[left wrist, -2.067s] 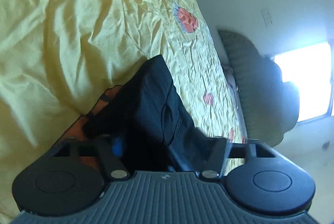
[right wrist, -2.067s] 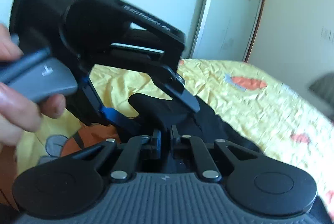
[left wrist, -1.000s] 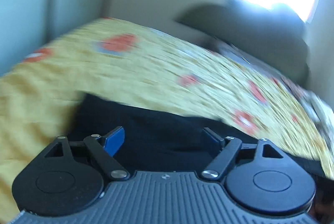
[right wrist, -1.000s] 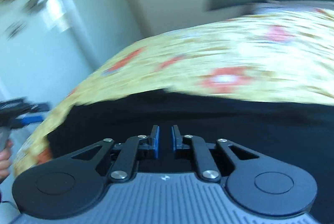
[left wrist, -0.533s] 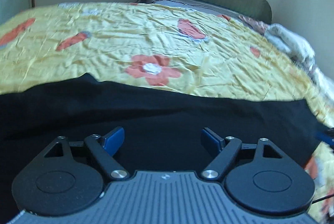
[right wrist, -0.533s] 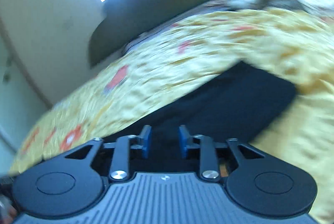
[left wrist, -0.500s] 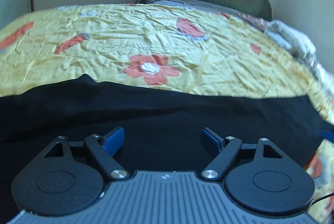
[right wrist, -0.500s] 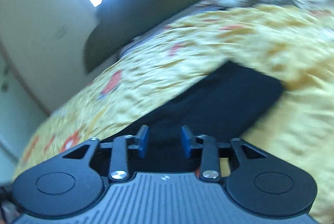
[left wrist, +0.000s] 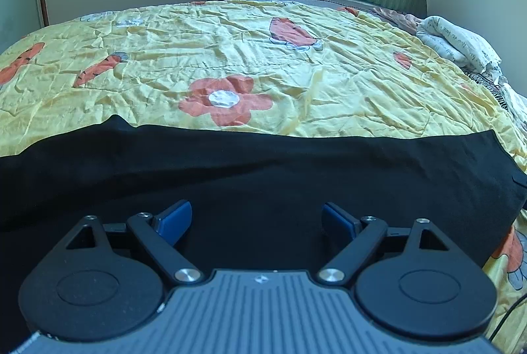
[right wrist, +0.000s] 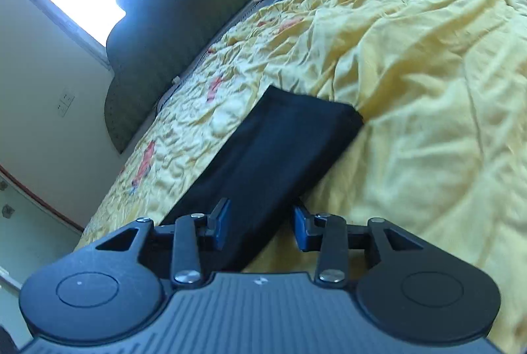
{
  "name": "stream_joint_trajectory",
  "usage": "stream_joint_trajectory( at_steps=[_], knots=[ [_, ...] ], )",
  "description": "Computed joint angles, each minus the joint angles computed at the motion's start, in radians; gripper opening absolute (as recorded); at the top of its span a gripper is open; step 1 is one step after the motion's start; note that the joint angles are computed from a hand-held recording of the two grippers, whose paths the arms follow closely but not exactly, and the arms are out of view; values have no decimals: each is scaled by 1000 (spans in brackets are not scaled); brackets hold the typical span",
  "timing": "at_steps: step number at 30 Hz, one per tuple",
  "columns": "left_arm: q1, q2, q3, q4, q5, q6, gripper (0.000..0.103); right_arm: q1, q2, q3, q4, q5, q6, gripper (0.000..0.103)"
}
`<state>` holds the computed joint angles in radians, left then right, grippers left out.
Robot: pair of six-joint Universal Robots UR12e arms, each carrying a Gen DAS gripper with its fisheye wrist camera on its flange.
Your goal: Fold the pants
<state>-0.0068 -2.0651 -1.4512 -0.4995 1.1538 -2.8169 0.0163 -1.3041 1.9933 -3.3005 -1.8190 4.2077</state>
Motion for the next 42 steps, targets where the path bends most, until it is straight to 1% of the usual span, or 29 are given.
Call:
stream_joint_trajectory(
  at_steps=[3, 6, 11, 14, 17, 19, 21, 23, 25, 27, 29, 30, 32, 34, 38, 40, 42],
  knots=[
    [0, -2, 6, -8, -4, -8, 88, -13, 16, 7, -66, -4, 44, 38],
    [-2, -3, 12, -20, -12, -21, 88, -25, 31, 14, -130, -12, 114, 38],
    [-6, -2, 22, -50, -35, -18, 88, -35, 53, -3, -155, -44, 173, 38],
    [-11, -1, 31, -72, -55, -5, 88, -38, 68, -18, -160, -66, 166, 37],
    [-17, -2, 39, -84, -69, -16, 92, -42, 65, -33, -107, -66, 139, 31],
    [-21, -3, 43, -80, -70, -27, 93, -40, 61, -38, -80, -70, 105, 15],
    [-25, -8, 55, -103, -77, -25, 93, -36, 57, -40, -72, -80, 66, 11],
    [-26, -15, 76, -155, -97, -28, 93, -31, 53, -46, -59, -95, 15, 8],
    [-20, -31, 114, -260, -159, -39, 93, -19, 52, -64, -27, -123, -68, 6],
    [-8, -53, 157, -377, -247, -83, 92, 1, 57, -90, -2, -164, -186, 6],
    [1, -66, 170, -401, -313, -151, 92, 21, 63, -114, 10, -190, -304, 6],
    [5, -72, 177, -417, -343, -171, 92, 31, 68, -127, 11, -196, -362, 6],
    [12, -85, 199, -485, -417, -190, 92, 45, 75, -148, 12, -188, -443, 6],
    [17, -98, 220, -574, -503, -187, 92, 51, 81, -161, 12, -169, -472, 6],
    [9, -118, 250, -714, -615, -150, 93, 57, 90, -170, 16, -144, -478, 6],
    [-4, -126, 267, -767, -635, -122, 93, 59, 89, -166, 18, -127, -480, 6],
    [-17, -132, 275, -801, -658, -95, 93, 72, 90, -169, 21, -126, -524, 6]
  ],
)
